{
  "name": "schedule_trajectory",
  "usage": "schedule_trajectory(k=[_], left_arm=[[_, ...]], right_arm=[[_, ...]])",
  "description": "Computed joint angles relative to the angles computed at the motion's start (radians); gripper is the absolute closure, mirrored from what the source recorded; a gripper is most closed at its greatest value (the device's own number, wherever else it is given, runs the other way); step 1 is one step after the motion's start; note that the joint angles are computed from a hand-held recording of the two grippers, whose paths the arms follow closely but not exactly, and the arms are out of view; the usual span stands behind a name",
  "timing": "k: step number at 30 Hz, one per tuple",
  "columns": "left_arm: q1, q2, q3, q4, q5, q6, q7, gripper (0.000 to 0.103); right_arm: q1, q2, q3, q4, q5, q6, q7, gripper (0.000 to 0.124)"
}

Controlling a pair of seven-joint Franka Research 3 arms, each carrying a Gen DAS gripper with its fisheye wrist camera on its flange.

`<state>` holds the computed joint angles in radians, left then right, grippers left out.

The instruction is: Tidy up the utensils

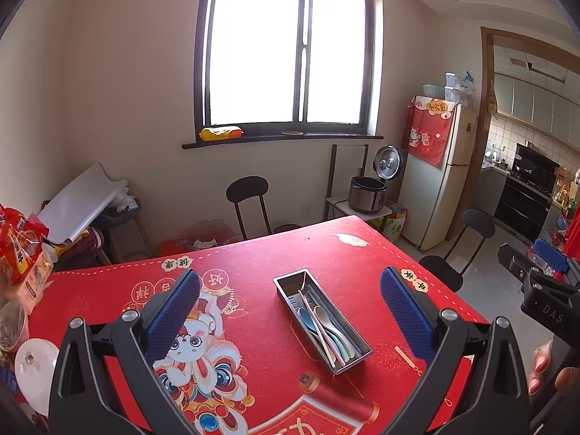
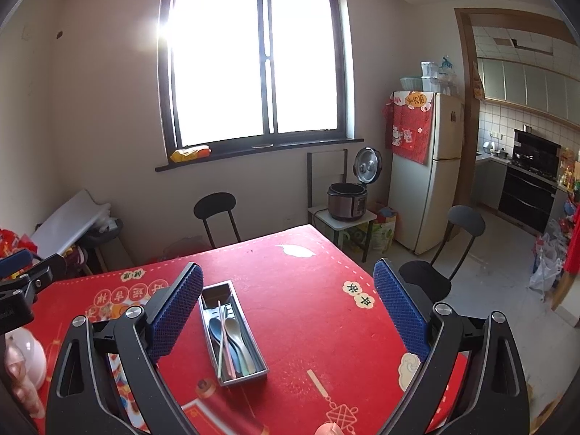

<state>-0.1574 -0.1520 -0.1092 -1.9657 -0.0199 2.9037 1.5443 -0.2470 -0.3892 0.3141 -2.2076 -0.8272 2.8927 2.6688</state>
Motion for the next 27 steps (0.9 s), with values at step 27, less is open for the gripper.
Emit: schedule_trajectory(k=[27], left_arm=[[0.018,-0.008,-0.015,-0.014,0.076,0.001,-0.072,0.006]], right_arm=[[0.008,0.001,-0.007,0.000,-0.012,-0.003,0.014,0.032]])
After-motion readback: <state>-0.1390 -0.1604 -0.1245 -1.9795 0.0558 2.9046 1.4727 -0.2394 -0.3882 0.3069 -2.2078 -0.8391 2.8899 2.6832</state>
